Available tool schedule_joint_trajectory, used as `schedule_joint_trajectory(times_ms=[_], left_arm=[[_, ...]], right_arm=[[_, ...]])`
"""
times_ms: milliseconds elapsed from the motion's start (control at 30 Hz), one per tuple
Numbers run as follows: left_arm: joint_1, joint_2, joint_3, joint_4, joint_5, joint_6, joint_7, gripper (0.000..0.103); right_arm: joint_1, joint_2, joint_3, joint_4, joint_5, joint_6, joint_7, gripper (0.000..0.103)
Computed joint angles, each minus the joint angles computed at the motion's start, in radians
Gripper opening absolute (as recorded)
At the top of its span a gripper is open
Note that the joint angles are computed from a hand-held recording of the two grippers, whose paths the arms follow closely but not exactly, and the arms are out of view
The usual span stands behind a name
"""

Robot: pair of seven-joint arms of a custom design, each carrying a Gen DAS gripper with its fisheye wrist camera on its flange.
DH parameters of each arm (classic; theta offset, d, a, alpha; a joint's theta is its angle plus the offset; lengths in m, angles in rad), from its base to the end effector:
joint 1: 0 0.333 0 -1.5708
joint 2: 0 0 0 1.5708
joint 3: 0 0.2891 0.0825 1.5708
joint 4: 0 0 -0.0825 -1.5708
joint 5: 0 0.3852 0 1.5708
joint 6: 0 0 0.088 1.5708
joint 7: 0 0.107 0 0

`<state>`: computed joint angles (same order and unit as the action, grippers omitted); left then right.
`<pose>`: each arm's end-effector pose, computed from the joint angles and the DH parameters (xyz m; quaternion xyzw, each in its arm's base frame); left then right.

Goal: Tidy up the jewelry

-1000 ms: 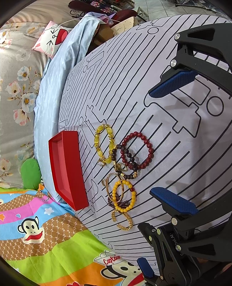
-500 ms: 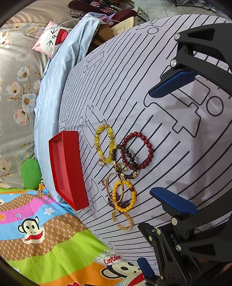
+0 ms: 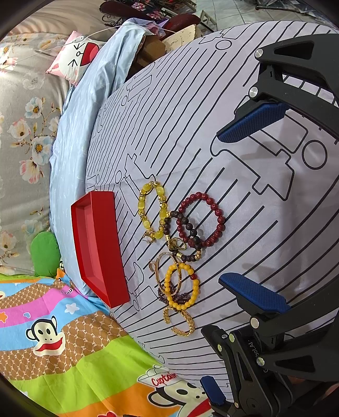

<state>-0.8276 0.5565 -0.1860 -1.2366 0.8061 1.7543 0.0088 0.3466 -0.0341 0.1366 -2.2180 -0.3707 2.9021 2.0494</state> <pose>0.4526 -0.5466 0.4455 -0.7866 0.5160 -0.1499 0.3043 0.4939 0.2843 0.4443 -0.7600 0.5406 -0.2045 0.2973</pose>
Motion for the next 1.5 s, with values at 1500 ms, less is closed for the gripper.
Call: schedule_joint_trajectory(times_ms=[1500], left_arm=[[0.126, -0.021, 0.005, -0.106, -0.059, 0.191, -0.006, 0.084]], right_arm=[[0.052, 0.13, -0.061, 0.136, 0.1, -0.069, -0.079, 0.096]])
